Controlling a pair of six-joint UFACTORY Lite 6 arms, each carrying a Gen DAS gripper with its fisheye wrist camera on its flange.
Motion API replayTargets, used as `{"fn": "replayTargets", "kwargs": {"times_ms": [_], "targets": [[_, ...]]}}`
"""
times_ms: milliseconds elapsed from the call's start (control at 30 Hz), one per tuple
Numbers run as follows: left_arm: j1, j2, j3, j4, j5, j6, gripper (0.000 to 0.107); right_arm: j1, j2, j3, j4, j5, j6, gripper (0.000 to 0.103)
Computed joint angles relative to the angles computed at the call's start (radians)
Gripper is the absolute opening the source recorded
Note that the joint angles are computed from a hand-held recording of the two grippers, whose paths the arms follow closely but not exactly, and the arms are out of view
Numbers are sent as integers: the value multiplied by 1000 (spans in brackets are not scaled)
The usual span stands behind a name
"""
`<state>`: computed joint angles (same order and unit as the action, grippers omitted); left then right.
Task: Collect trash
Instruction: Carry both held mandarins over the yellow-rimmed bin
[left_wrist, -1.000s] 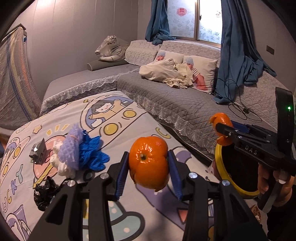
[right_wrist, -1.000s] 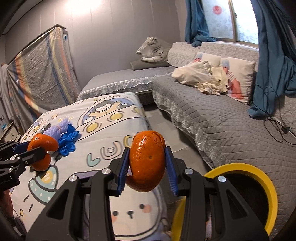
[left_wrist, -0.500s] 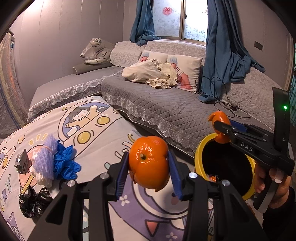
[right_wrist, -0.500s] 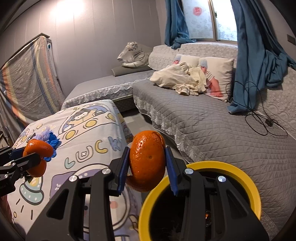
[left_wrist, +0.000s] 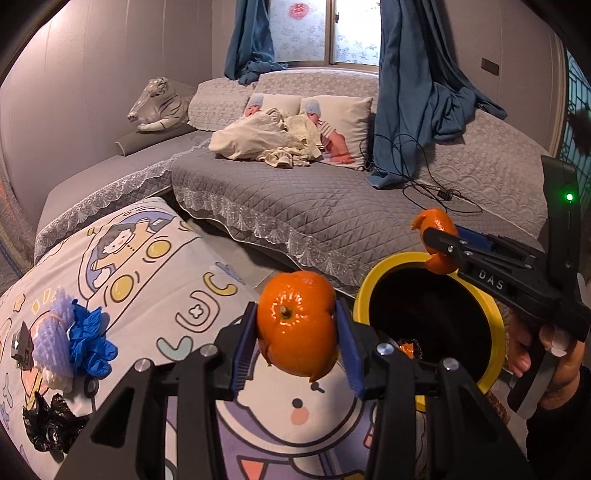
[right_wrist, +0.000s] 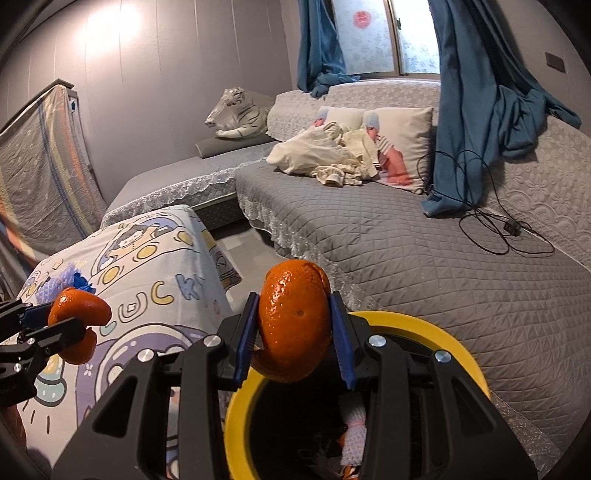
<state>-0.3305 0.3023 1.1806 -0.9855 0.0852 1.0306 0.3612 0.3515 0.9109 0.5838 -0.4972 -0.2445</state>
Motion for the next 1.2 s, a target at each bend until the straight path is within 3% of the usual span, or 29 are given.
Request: {"fn": "replayTargets", "kwargs": {"times_ms": [233,733,1200], "targets": [[-57,50,53,214,0,-207,39,-62,-31,-62,-33,-9,30,36],[-156,204,190,212,43,-224,39,-168,-54,-129,-54,-7,56,36],[-216,357,340,297,93,-337,39,-249,-7,-127,-191,11,180,36]]}}
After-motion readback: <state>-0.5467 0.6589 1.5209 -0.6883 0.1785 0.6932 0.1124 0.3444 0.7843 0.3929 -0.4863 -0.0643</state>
